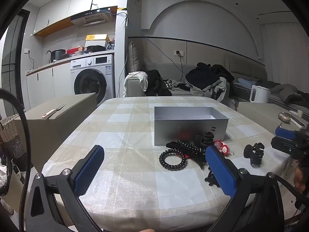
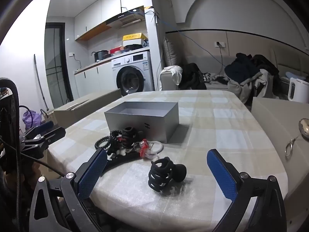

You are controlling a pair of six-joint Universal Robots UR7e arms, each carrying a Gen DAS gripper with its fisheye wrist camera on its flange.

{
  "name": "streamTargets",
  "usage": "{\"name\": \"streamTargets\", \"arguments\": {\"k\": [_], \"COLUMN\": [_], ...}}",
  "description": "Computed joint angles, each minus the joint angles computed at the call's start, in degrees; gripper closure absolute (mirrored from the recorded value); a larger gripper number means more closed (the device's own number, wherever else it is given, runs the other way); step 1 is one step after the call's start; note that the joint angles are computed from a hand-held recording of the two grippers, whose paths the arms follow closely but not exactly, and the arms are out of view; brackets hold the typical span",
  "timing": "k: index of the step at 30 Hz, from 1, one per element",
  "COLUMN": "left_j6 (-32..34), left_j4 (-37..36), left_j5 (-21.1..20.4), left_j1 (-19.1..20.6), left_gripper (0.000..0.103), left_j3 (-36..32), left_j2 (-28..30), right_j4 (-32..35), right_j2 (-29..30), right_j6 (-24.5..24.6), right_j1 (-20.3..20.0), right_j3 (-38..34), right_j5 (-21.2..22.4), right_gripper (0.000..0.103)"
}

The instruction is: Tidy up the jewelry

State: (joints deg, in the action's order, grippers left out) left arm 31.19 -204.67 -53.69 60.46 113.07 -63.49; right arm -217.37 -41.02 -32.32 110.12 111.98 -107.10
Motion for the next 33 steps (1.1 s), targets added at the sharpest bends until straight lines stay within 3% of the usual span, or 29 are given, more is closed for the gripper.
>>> {"name": "streamTargets", "arguments": {"k": [33], "left_j6": [0.6], "left_j4": [-0.8], "left_j5": [0.6], "left_j1": [0.2], "left_gripper": [0.001], "left_j3": [-0.8], "left_j2": [0.9], "right_j4": [0.7], "right_j2": [0.6], "right_j6": [0.6], "right_j1": [0.0], "right_j3": [-0.7], "right_j5": [-1.2], "right_gripper": [0.0]}}
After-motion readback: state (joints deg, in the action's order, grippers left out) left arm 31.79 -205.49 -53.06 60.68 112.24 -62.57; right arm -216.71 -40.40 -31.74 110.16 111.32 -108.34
